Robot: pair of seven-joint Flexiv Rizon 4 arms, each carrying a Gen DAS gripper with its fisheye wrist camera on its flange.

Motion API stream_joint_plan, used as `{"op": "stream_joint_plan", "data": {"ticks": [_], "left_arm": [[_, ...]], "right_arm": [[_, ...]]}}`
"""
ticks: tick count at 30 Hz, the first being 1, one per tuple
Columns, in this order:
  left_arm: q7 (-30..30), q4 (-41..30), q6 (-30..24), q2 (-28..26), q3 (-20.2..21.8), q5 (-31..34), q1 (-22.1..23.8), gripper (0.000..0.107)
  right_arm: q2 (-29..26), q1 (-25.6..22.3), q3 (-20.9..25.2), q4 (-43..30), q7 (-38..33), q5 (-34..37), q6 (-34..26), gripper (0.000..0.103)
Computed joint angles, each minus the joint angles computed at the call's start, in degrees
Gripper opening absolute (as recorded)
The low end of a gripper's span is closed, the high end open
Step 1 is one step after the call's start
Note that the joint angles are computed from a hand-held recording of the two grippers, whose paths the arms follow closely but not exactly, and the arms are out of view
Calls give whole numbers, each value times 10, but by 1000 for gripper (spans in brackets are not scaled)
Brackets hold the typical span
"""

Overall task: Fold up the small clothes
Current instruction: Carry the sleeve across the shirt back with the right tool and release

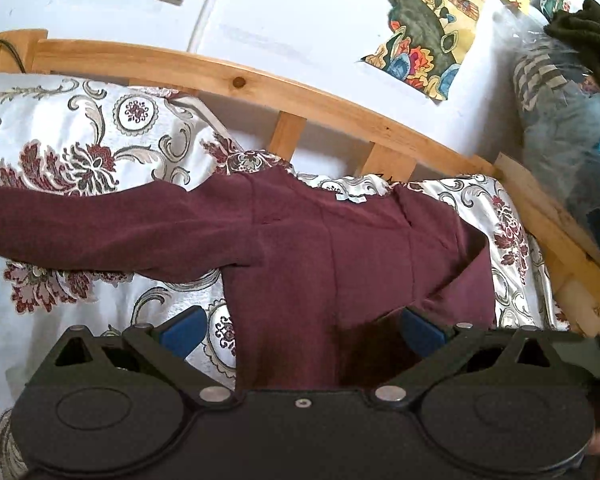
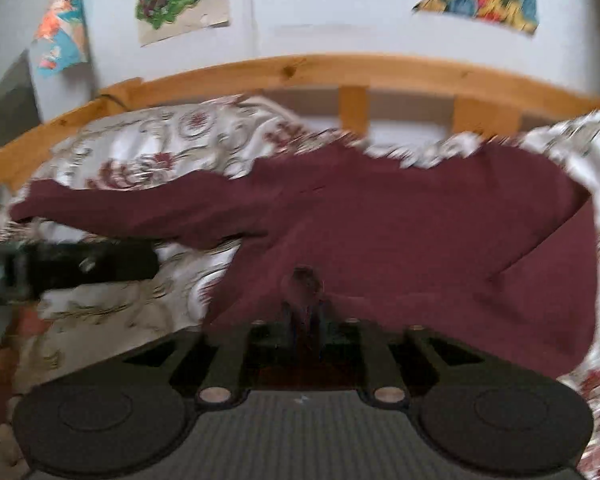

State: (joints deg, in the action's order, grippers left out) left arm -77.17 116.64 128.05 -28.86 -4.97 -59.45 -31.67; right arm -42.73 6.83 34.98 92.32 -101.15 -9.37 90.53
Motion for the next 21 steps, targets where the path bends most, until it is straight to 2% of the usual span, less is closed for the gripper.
{"op": "stream_joint_plan", "data": {"ticks": [1, 2, 4, 5, 7, 11, 13, 15, 17, 19, 20, 21], "left_arm": [[-8, 2, -3, 0, -2, 10, 6, 102], [-22, 7, -7, 0, -4, 29, 16, 102], [-53, 16, -17, -1, -5, 76, 35, 102], [-61, 16, -21, -4, -2, 91, 39, 102], [-68, 14, -29, -12, 6, 113, 41, 102], [-58, -3, -73, -28, 27, 116, 31, 102], [-55, -11, -105, -35, 41, 108, 21, 102], [-49, -19, -133, -45, 63, 101, 6, 102], [-21, -38, -168, -64, 127, 59, -52, 102], [-11, -55, -198, -85, 193, 24, -109, 102], [-12, -60, -211, -92, 217, 16, -129, 102], [-19, -61, -214, -94, 223, 21, -132, 102]], "right_arm": [[-6, -23, 34, -5, -31, 19, -20, 39], [-8, -42, 49, 1, -26, 2, -27, 51], [1, -62, 60, 6, -48, 9, -37, 59], [11, -68, 57, 1, -50, 15, -57, 66], [34, -62, 24, -20, -40, 19, -108, 74], [67, 10, -112, -90, 1, -36, -224, 80], [57, 46, -178, -130, -1, -81, -249, 86], [29, 73, -231, -177, -11, -112, -259, 87], [-11, 85, -259, -234, -23, -111, -275, 84], [-54, 81, -256, -303, -39, -82, -312, 82], [-72, 79, -254, -328, -46, -67, -320, 77], [-82, 76, -252, -334, -55, -52, -302, 75]]}}
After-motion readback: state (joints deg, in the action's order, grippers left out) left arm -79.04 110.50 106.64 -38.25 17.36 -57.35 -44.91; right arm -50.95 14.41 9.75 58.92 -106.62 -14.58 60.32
